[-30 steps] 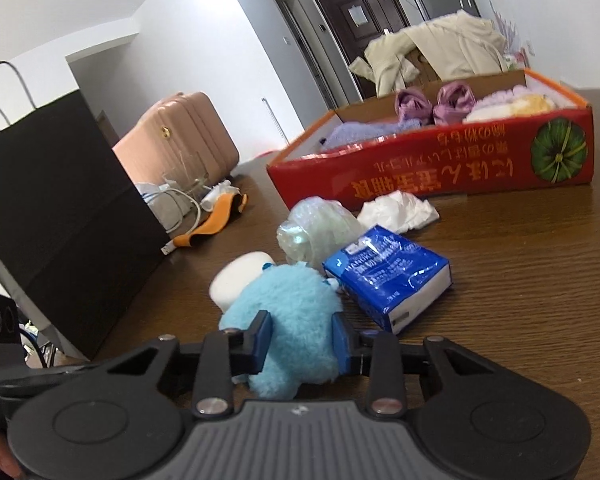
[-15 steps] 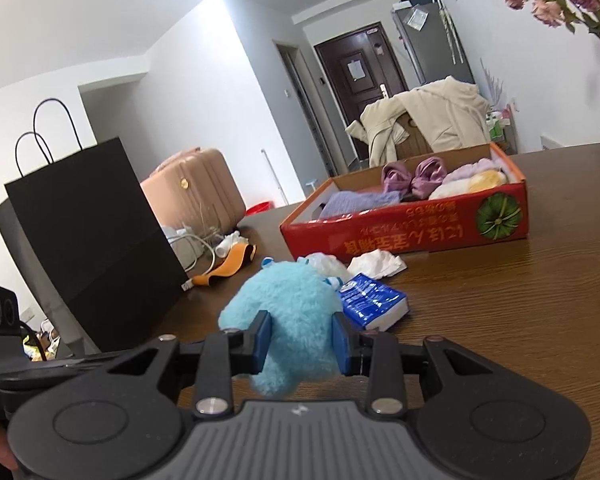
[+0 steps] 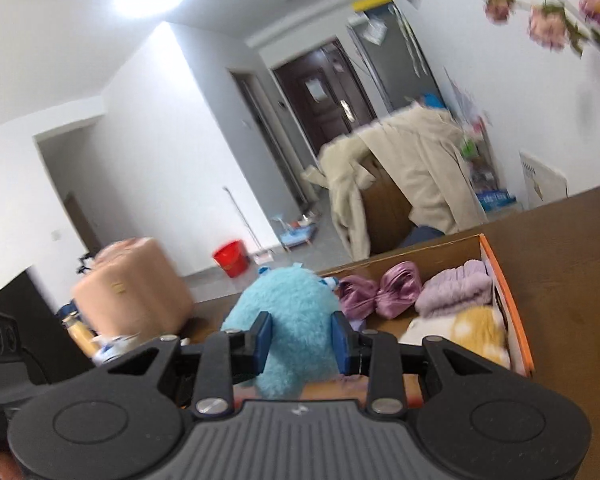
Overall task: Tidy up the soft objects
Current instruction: 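Carry the light-blue plush into the red box and open both grippers, then move both grippers back over the remaining soft items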
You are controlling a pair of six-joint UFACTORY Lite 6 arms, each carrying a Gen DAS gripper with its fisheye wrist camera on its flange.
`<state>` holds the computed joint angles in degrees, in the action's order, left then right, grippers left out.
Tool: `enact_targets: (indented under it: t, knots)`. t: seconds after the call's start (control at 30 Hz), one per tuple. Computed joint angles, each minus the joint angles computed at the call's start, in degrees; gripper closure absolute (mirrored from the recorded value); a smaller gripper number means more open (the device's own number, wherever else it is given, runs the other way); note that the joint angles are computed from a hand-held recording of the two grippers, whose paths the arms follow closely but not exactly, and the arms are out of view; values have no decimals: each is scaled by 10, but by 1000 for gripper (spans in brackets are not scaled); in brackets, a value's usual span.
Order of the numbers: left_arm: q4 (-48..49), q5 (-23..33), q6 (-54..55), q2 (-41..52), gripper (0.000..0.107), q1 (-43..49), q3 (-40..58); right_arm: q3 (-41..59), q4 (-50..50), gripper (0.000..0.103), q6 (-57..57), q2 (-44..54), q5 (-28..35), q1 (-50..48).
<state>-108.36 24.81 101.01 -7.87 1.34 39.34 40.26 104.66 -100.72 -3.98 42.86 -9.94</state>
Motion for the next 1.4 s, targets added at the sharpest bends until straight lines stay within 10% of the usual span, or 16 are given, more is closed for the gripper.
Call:
enact_targets:
  t: [0.17,0.37,0.57,0.73,0.9,1.13,1.4]
  knots:
    - [-22,-17,22,239,83,-7,179,228,-2,72,36,247,-79,59]
    - [97,-125,-94,403,85,-57,321,478,-226,73,282,474,-164,100]
    - [183,-123,-166,399,85,-51,322,533,-365,74,381,515,-206,134]
    - [59,-151,-26,315,80,-49,238,594,-465,74,466,541,-164,125]
    - [5,-177,47,173,75,-24,140,523,-450,71,442,479,-205,138]
    - [408,-190,-311,-54,58,29,37,331,-361,58,321,245,-240,131]
    - [759,-73,-639,-318,41,87,-17,197,-494,38,400,-63,-153,25]
